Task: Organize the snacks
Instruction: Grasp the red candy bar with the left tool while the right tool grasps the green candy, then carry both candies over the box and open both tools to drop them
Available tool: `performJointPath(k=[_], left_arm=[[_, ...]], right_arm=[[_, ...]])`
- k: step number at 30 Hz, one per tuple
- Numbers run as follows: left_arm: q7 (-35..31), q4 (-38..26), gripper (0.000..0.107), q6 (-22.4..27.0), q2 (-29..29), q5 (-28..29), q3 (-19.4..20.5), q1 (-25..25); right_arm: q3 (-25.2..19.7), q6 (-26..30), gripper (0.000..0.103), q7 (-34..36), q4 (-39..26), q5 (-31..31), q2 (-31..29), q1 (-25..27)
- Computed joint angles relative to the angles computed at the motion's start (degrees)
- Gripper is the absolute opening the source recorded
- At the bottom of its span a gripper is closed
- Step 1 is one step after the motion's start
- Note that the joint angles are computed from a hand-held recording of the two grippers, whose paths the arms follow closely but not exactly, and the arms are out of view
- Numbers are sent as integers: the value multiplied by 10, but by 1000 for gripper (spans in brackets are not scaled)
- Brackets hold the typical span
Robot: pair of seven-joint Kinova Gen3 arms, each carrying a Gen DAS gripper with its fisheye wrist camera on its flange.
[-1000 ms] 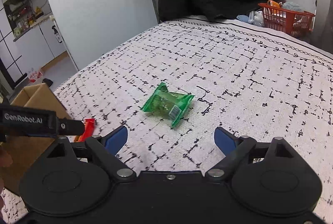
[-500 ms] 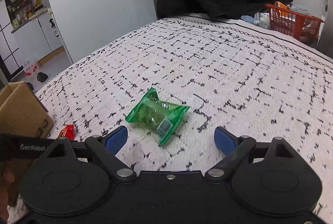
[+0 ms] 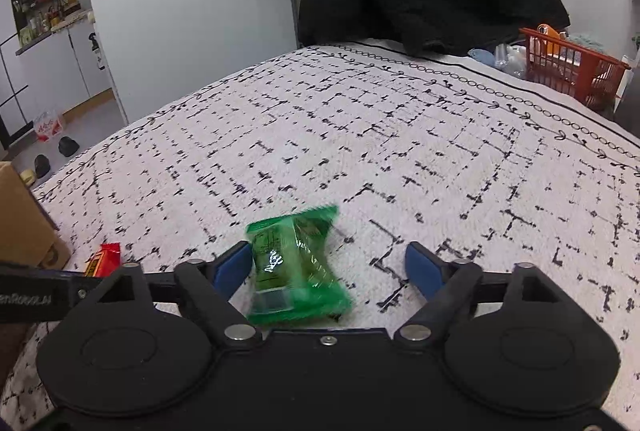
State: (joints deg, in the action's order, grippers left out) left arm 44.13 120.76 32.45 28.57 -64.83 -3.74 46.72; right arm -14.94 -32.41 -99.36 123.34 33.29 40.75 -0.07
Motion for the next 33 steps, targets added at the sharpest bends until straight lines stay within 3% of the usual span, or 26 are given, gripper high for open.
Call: performJointPath(k=[1, 5, 8, 16, 20, 27, 29, 33], left_arm=[[0, 0, 19, 1, -1, 1, 0, 0], [-1, -1, 19, 5, -7, 2, 3, 1], [1, 1, 19, 14, -17, -2, 7, 4], [12, 11, 19, 60, -64, -22, 44, 3], [17, 19, 19, 94, -93, -28, 72, -2], [24, 49, 19, 138, -145, -21, 122, -17], [24, 59, 19, 152, -159, -13, 135, -21], [29, 78, 19, 180, -182, 8, 157, -26]], right_arm=[[4, -2, 71, 3, 2, -6, -2, -4], [-12, 18, 35, -15, 0, 19, -9, 16], [-45, 42, 32, -64, -2, 72, -14, 54], [-43, 23, 31, -98, 43, 106, -66, 56], [-16, -12, 31, -80, 76, 77, -101, 24], [-20, -35, 31, -142, 101, 112, -136, 27], [2, -52, 31, -129, 116, 103, -150, 1], [2, -61, 31, -145, 132, 109, -172, -15]])
